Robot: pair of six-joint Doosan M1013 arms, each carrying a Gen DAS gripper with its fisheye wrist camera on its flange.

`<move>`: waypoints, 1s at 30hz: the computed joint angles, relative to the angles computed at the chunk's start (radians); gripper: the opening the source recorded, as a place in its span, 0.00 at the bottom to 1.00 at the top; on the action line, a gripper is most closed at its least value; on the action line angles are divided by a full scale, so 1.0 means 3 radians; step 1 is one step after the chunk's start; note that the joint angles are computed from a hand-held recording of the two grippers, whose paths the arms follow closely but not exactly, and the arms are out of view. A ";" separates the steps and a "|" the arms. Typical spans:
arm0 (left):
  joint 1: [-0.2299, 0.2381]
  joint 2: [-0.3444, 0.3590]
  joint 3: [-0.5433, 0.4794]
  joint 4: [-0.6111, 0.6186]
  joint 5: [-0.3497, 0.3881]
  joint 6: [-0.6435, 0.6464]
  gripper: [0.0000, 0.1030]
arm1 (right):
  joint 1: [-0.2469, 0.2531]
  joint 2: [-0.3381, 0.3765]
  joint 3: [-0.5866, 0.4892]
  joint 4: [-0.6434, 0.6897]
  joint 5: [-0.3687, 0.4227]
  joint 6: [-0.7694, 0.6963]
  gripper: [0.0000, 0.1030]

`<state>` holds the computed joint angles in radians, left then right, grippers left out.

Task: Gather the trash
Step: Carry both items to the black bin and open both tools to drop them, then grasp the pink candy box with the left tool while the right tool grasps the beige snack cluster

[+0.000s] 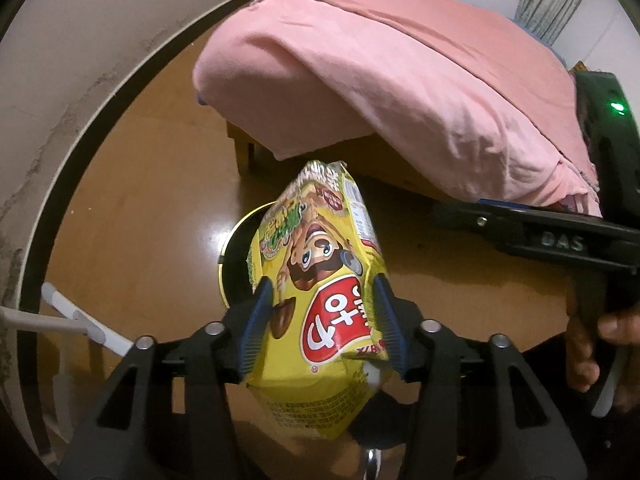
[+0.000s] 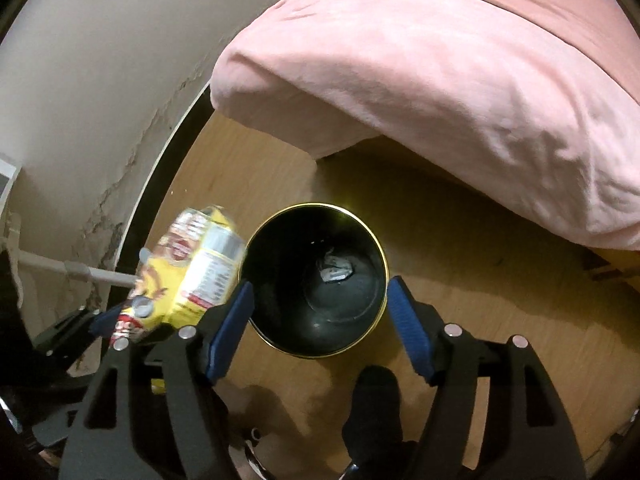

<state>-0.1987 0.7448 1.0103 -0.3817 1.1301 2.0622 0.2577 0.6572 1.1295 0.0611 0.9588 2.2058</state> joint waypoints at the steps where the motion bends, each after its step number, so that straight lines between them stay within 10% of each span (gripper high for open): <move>1: -0.0006 0.0009 -0.0012 0.0003 -0.0002 -0.0011 0.60 | -0.0001 -0.0007 0.0014 -0.0006 -0.0018 0.0021 0.67; 14: 0.0070 -0.0278 0.0181 0.0074 -0.0299 -0.0094 0.76 | 0.0009 -0.0035 0.0010 0.0036 -0.0081 0.0022 0.69; 24: 0.0549 -0.1037 0.0716 -0.0096 -0.0878 -0.0078 0.91 | 0.0463 0.0007 -0.0690 -0.0245 -0.0096 -0.0607 0.77; 30: 0.0936 -0.1386 0.1052 0.0591 -0.1234 -0.0726 0.91 | 0.0817 0.0414 -0.1682 0.0078 0.0161 -0.1459 0.77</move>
<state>0.0822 0.3290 1.3259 -0.2044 0.7599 1.8444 0.5029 0.7814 0.6250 0.0846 1.0073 1.7682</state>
